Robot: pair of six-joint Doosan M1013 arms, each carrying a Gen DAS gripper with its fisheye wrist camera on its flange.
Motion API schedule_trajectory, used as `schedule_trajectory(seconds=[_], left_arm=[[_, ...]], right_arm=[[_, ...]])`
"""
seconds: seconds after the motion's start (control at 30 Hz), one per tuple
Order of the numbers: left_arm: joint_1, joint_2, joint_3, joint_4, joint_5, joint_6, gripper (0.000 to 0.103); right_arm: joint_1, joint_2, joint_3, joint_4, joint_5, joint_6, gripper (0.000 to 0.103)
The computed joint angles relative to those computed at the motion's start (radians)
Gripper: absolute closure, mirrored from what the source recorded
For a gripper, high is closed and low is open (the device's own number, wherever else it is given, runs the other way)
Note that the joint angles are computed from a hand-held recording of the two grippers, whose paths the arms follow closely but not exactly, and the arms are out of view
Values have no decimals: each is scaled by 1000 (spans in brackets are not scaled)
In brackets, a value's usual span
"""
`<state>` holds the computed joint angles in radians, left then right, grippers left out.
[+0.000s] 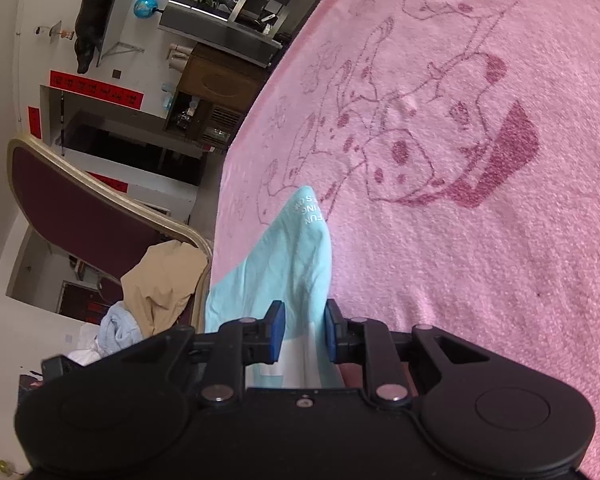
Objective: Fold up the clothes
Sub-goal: 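Grasp the folded shirt edge with both tools and lift it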
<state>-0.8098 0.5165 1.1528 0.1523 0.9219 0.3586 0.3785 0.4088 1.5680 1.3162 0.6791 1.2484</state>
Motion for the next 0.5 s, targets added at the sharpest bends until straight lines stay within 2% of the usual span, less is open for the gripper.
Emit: schedule_trajectory(seconds=[0.1,0.17,0.23,0.37,0.5], left_arm=[[0,-5,2,-33,19,17,51],[5,-7,14,-47,-21,24,39],[10,-3,16,-48,-63,38,33],[4,34,-36,31,-43,53,33],[-2,43,-37,84,-72,43,34]], right_arm=[[0,2,-2,1,9,-14,83],[-2,3,-1,8,15,-26,83],[-4,4,0,17,22,-39,84],[-5,3,8,47,10,-62,86],[2,3,9,58,-20,-69,86]])
